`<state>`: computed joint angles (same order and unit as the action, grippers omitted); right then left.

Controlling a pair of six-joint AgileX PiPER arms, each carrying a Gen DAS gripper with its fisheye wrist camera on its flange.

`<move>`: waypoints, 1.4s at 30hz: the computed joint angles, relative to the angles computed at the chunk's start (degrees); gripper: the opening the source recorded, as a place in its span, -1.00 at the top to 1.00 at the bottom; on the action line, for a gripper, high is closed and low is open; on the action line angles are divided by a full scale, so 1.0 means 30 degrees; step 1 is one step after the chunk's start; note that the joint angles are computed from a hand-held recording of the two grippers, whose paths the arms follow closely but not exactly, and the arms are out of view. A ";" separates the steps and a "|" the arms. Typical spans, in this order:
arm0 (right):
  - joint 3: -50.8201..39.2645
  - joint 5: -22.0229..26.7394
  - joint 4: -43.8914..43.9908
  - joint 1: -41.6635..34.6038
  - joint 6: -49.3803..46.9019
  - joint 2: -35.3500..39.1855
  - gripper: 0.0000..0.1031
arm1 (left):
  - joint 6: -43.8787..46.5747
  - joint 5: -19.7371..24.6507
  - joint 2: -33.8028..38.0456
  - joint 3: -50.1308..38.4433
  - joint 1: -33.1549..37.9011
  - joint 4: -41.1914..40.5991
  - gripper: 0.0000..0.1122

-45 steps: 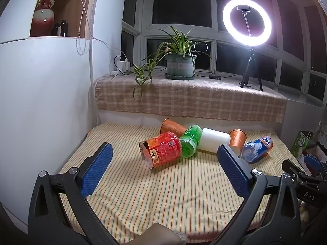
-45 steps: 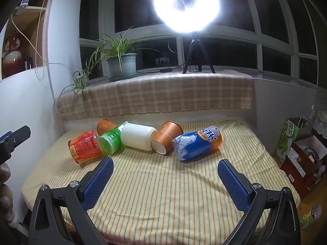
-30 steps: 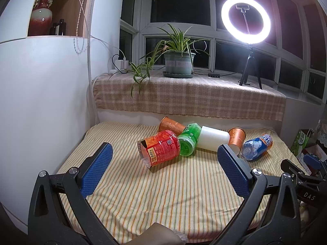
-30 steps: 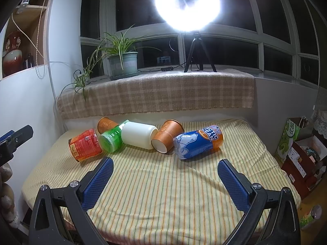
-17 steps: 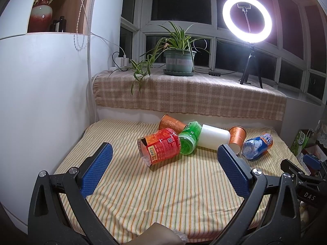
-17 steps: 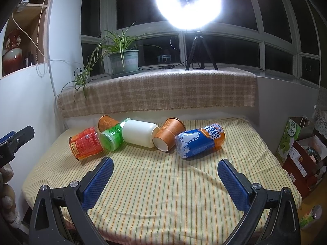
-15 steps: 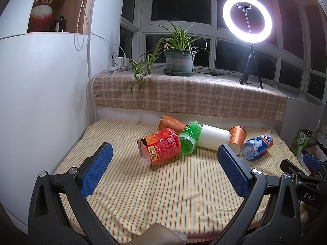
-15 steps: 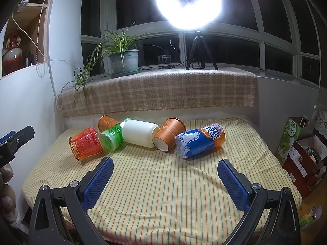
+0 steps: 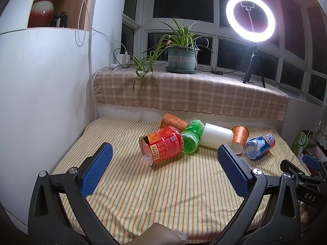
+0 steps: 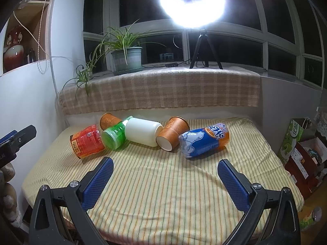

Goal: Flip cup upright
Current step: 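Move the right tool toward the copper cup lying beside the green bottle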

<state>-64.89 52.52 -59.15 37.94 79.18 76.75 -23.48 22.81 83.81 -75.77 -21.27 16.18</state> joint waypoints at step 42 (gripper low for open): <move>-2.0385 0.1432 1.9640 -0.6707 -1.7939 1.3895 -0.92 | 0.7455 -0.0598 0.0891 0.1180 0.5312 -0.7297 -0.84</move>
<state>-126.04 56.81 -0.23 17.82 25.36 118.43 -1.11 21.01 86.48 -72.23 -5.33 -5.71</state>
